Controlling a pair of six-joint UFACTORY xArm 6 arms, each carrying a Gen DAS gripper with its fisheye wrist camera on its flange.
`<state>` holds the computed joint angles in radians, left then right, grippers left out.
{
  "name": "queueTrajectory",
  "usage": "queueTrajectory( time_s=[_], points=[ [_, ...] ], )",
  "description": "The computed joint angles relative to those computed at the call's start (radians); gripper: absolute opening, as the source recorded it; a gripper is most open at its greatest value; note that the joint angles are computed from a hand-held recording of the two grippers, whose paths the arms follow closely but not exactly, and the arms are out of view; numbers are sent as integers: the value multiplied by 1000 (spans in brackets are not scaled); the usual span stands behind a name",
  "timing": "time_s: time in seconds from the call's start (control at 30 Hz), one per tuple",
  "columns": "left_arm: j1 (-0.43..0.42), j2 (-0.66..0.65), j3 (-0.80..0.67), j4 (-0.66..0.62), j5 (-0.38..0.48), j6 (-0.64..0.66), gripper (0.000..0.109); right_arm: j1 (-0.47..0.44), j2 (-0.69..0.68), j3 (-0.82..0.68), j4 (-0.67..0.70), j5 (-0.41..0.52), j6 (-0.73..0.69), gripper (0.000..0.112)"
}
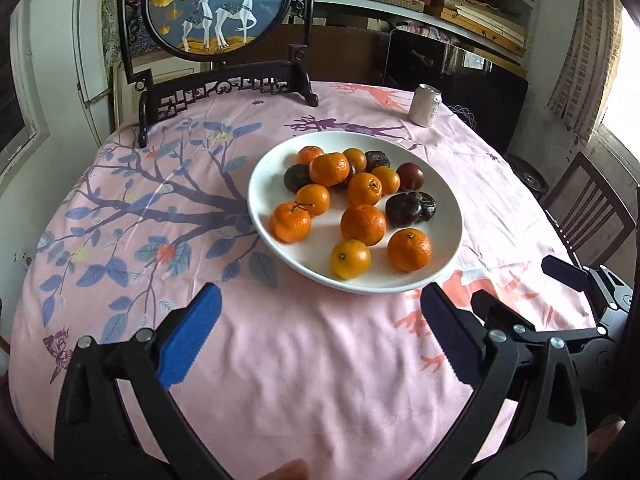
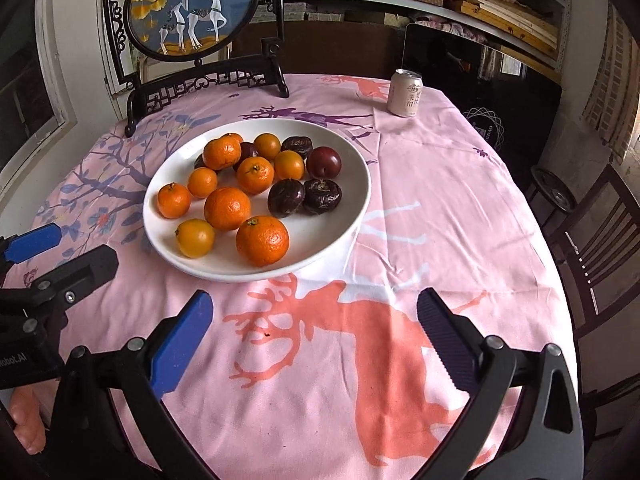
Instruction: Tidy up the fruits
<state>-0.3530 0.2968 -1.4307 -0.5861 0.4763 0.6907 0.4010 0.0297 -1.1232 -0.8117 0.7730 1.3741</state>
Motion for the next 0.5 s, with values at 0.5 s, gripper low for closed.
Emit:
queueTrajectory(
  time_s=[0.5],
  points=[
    [27, -49, 54, -8, -35, -4, 101, 42, 3, -20, 4, 43, 11, 102]
  ],
)
